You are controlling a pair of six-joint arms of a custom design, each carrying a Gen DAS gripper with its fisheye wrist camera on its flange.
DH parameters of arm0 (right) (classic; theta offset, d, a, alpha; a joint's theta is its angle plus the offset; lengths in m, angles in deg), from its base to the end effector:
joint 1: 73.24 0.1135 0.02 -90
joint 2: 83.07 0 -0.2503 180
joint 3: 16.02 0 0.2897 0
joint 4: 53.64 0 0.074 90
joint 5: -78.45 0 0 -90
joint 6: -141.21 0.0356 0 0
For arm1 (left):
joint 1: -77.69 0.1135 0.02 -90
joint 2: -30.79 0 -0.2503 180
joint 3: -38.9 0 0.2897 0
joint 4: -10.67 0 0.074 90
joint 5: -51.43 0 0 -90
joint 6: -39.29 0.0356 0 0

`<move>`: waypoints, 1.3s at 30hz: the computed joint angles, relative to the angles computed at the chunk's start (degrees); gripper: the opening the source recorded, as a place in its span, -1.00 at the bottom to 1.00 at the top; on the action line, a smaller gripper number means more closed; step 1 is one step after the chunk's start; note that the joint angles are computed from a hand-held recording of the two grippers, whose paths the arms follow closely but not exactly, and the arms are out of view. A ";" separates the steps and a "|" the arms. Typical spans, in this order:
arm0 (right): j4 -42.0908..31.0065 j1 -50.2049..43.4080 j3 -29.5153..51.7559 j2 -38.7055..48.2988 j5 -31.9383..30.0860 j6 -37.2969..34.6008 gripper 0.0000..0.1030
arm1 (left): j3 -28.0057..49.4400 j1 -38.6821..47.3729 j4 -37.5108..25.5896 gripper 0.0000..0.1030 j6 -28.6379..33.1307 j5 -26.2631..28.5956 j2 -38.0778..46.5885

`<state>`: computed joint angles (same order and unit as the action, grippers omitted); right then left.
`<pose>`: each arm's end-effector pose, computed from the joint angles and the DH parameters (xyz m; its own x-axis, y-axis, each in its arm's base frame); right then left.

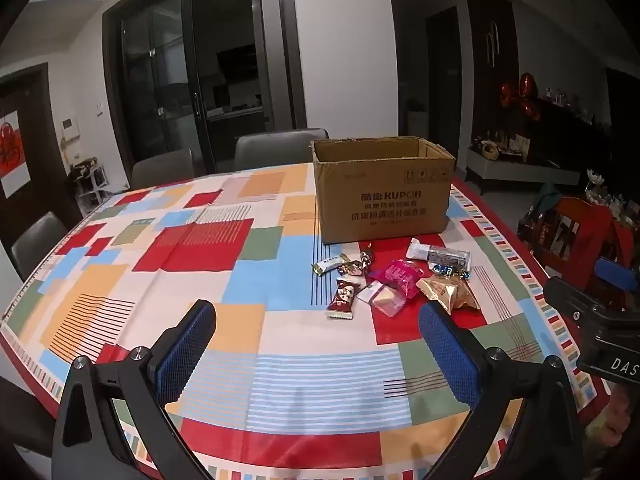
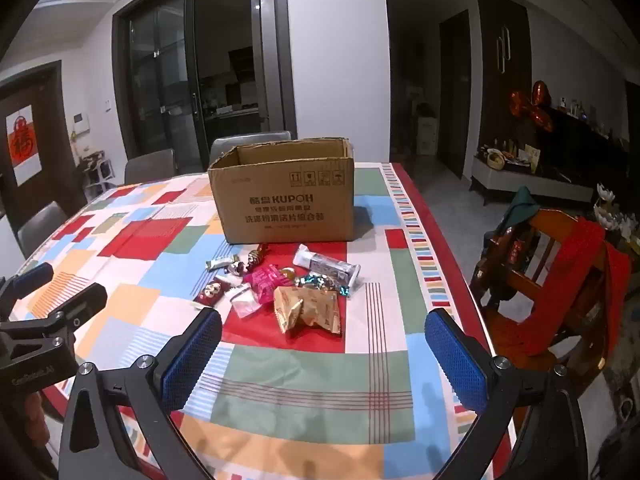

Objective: Organize snacks

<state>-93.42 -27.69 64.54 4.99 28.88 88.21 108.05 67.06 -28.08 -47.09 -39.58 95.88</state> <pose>0.2737 0.2461 0.2516 -0.5525 0.0910 -0.8285 0.1217 0.9922 0.0278 0.2887 -0.0536 0.2987 -0.5475 0.1670 -0.8200 0.2052 0.9768 0.0619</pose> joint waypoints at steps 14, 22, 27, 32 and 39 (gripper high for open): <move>1.08 0.25 -1.30 -0.20 0.76 -0.13 0.99 | -2.48 -0.06 3.70 1.00 -0.32 -1.60 -3.02; 0.07 0.20 -0.43 -0.89 0.97 -0.65 0.99 | -2.81 0.22 3.94 1.00 -0.06 -0.46 -3.59; 0.11 0.52 -0.73 -1.18 1.16 -0.54 0.99 | -2.93 0.42 3.95 1.00 0.07 -0.08 -3.90; 0.55 0.57 -1.07 -1.36 1.31 -0.60 0.99 | -3.17 0.30 4.04 1.00 0.09 0.04 -4.19; 1.00 0.70 -1.00 -1.32 1.62 -0.86 0.99 | -2.98 0.27 3.79 1.00 0.20 0.20 -4.35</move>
